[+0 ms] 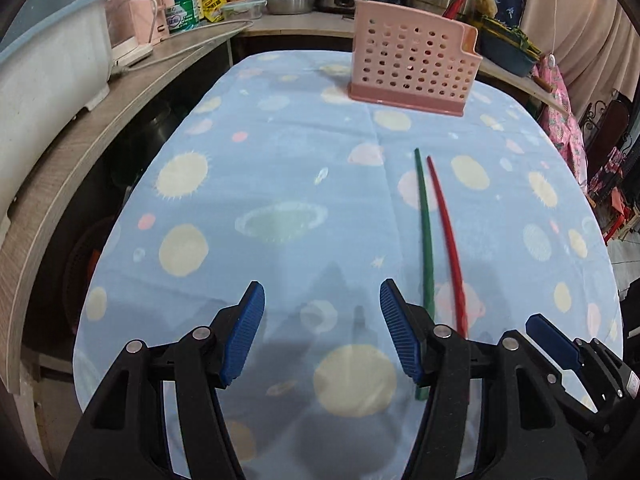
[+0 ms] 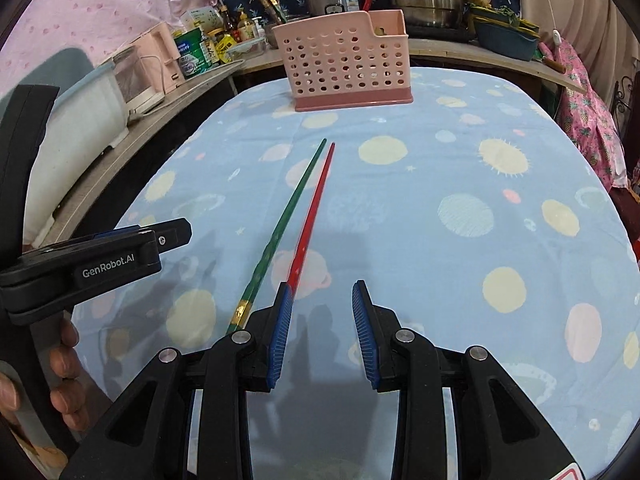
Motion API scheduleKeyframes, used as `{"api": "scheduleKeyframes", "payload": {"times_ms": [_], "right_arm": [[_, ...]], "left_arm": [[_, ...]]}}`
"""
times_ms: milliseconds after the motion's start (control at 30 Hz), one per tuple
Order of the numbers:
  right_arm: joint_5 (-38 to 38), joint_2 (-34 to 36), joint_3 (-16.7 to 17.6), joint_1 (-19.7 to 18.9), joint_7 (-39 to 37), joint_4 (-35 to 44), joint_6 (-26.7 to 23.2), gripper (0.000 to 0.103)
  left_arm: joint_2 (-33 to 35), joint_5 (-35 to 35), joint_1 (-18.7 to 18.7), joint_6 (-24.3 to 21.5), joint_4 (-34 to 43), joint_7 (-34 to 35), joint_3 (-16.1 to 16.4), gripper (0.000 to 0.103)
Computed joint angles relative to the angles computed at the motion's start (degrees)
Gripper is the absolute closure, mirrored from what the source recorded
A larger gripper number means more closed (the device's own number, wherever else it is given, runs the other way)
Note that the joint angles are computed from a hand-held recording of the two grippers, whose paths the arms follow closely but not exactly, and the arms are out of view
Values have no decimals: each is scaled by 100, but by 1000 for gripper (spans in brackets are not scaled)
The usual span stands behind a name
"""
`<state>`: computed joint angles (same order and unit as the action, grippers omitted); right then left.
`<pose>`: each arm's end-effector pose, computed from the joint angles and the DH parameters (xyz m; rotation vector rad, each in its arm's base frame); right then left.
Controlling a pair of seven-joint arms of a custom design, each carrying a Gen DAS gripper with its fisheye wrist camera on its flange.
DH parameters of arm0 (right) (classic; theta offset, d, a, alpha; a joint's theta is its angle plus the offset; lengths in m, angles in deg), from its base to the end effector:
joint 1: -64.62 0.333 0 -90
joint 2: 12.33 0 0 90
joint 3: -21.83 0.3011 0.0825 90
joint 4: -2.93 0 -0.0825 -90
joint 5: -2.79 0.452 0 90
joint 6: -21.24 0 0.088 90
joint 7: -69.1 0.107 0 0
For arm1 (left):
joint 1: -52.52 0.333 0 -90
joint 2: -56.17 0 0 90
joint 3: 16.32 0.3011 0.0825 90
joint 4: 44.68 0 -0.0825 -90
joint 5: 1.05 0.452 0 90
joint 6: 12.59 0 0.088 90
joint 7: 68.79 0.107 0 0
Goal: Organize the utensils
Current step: 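Move both open tools back to the last green and red chopsticks, then close the right tool on the red chopstick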
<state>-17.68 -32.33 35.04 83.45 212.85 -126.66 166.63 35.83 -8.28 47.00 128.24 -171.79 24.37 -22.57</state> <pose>0.4715 0.3091 0.5286 -1.6512 1.8914 -0.5071 0.5498 -0.1191 0.5520 -1.7321 2.1010 -0.6928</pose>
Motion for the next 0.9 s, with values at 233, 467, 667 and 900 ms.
{"api": "scheduleKeyframes", "payload": {"times_ms": [233, 467, 667, 900], "right_arm": [[74, 130, 39, 150, -158, 44, -2, 72], [104, 297, 24, 257, -254, 131, -65, 72], [75, 345, 10, 286, -293, 169, -142, 75], [-78, 324, 15, 260, -176, 141, -200, 90]], "left_arm": [[-197, 29, 34, -100, -245, -16, 32, 46], [-281, 81, 73, -147, -354, -25, 49, 46], [-279, 60, 82, -208, -376, -18, 66, 46], [-266, 17, 33, -239, -369, 64, 54, 46]]}}
